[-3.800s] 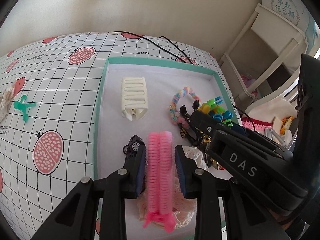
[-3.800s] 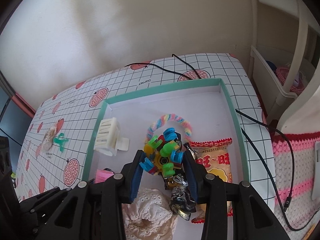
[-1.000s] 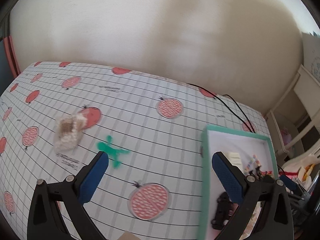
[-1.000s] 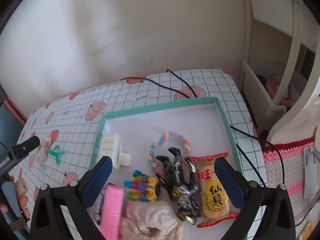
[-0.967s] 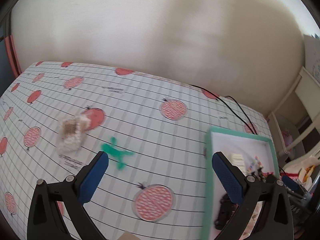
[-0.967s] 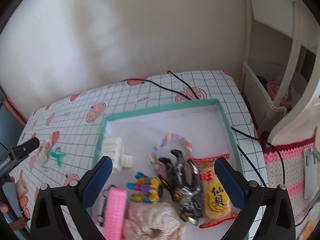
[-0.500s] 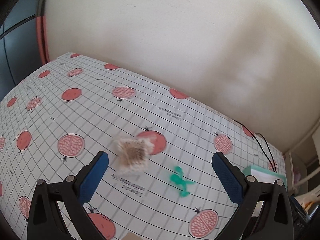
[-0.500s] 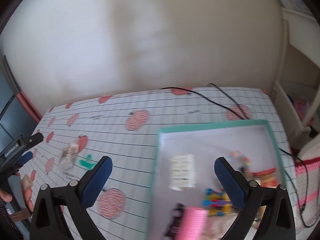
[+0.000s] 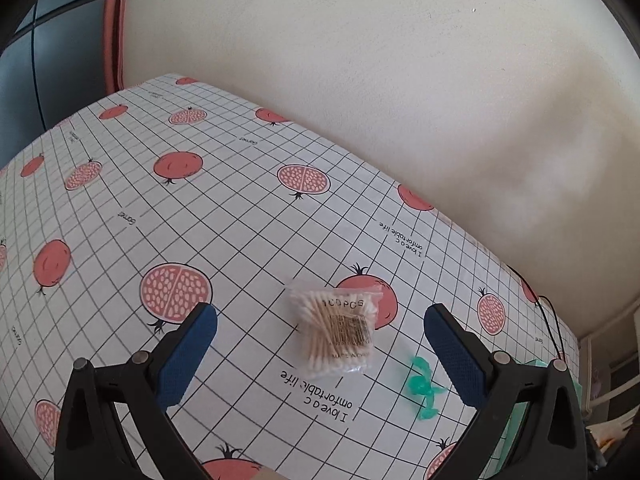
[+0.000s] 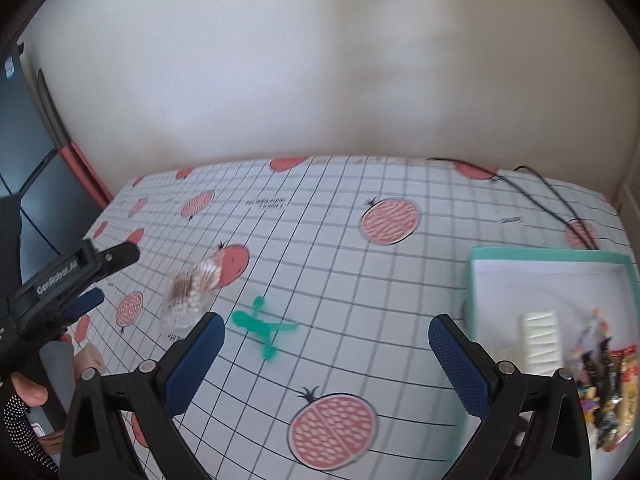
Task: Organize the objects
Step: 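Move both tools toward the cotton swab bag and green toy figure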
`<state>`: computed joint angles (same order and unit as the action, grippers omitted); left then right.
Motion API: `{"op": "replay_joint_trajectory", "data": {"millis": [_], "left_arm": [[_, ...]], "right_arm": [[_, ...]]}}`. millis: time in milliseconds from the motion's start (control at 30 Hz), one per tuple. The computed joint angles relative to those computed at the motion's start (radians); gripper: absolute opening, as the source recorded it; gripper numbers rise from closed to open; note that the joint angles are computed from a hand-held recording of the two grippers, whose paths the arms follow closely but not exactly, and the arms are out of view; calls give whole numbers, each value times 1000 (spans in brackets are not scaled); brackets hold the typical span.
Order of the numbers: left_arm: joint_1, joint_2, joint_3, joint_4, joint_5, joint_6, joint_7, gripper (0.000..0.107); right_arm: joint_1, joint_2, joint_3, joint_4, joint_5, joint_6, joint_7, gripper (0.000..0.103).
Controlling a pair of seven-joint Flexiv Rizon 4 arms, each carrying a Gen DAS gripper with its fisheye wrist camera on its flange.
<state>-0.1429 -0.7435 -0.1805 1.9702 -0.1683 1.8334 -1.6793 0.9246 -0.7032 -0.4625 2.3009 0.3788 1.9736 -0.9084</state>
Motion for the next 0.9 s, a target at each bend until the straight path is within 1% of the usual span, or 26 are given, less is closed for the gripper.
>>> {"op": "replay_joint_trajectory", "data": {"millis": [167, 300, 600, 700, 833, 900], "left_arm": [[15, -45, -17, -36, 7, -26, 17, 103], [26, -71, -36, -55, 10, -39, 31, 103], [89, -125, -130, -82, 42, -46, 60, 103], [62, -132, -105, -100, 38, -65, 77, 103], [77, -146, -123, -108, 35, -80, 95, 103], [61, -146, -104, -114, 29, -84, 100, 103]], "right_arm": [[-36, -53, 31, -55, -30, -29, 22, 103], [-59, -73, 52, -80, -59, -39, 39, 103], [-60, -120, 52, -124, -105, -57, 51, 103], [-69, -134, 60, -141, -117, -65, 59, 103], [-54, -152, 41, -155, -135, -94, 73, 103], [-57, -156, 41, -159, -145, -96, 80, 103]]}}
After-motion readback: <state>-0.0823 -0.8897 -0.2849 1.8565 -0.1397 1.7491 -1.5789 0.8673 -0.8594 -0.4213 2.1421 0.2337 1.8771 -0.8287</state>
